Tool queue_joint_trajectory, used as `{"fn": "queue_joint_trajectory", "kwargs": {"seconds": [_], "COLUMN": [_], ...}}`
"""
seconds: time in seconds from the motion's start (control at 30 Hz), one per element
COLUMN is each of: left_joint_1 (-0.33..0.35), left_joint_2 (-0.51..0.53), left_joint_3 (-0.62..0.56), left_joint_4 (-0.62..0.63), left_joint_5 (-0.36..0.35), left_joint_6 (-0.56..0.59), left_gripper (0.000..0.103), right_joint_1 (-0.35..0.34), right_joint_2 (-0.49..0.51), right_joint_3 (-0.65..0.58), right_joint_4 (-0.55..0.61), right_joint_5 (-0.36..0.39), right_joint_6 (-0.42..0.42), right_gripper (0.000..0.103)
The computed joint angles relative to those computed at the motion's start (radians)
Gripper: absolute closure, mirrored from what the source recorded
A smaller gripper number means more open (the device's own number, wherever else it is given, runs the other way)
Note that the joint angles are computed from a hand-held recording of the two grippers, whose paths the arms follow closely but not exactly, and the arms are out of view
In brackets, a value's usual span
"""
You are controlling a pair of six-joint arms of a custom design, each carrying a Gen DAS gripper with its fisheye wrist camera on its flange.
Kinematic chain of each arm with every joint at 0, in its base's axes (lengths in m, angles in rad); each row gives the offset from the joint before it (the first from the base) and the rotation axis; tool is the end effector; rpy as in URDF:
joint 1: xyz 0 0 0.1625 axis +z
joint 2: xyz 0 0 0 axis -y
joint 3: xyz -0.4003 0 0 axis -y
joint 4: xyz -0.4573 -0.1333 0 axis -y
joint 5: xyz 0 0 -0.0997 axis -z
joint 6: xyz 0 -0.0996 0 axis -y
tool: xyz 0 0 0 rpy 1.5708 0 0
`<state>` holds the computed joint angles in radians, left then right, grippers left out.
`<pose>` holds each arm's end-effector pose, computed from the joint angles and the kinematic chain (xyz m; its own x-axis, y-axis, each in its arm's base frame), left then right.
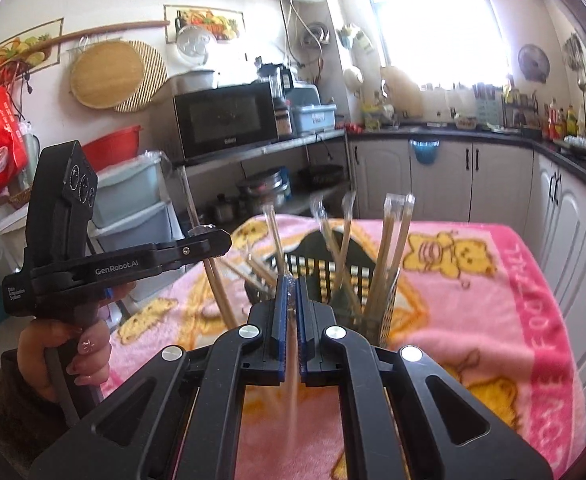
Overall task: Organize utensils
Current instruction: 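Raise both held chopsticks upright and carry them above the caddy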
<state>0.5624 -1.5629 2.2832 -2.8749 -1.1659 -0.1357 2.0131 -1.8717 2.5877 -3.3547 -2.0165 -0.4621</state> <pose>-0.3145 -0.4022 0.2397 -0.7631 0.5955 -0.2511 0.6082 0.5303 -0.5906 0.2328 -0.2805 0.2887 -0.7827 -0.2343 0.5766 -0.6203 0.3699 -0.6917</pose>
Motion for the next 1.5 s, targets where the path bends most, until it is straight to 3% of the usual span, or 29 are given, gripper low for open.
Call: {"fn": "queue_joint_trajectory", "kwargs": {"seconds": [0.47,0.87,1.27,1.5], "left_joint_1": [-0.046,-0.040,-0.007,0.008], "left_joint_2": [0.065,0.119,0.219,0.269], "left_joint_3": [-0.106,-0.198,-0.280,-0.283], "left_joint_4": [-0.114,-0.169,-0.214,-0.273], "left_joint_5": [0.001,0.037,0.090,0.118], "left_joint_6": [0.099,0.154,0.173,0.188], "left_gripper": [0.101,0.101,0.101,0.101], "right_joint_1": [0.054,0.070,0.046,-0.004], "right_joint_2": [0.053,0.121,0.192,0.230], "right_joint_3": [-0.103,-0.198,-0.274,-0.283], "right_joint_4": [-0.114,-0.182,-0.234,-0.247], "right_joint_5": [0.009,0.031,0.051,0.060], "right_joint_6": [-0.119,-0.187,-0.212,-0.210], "right_gripper": [0.099,0.099,0.099,0.099]}}
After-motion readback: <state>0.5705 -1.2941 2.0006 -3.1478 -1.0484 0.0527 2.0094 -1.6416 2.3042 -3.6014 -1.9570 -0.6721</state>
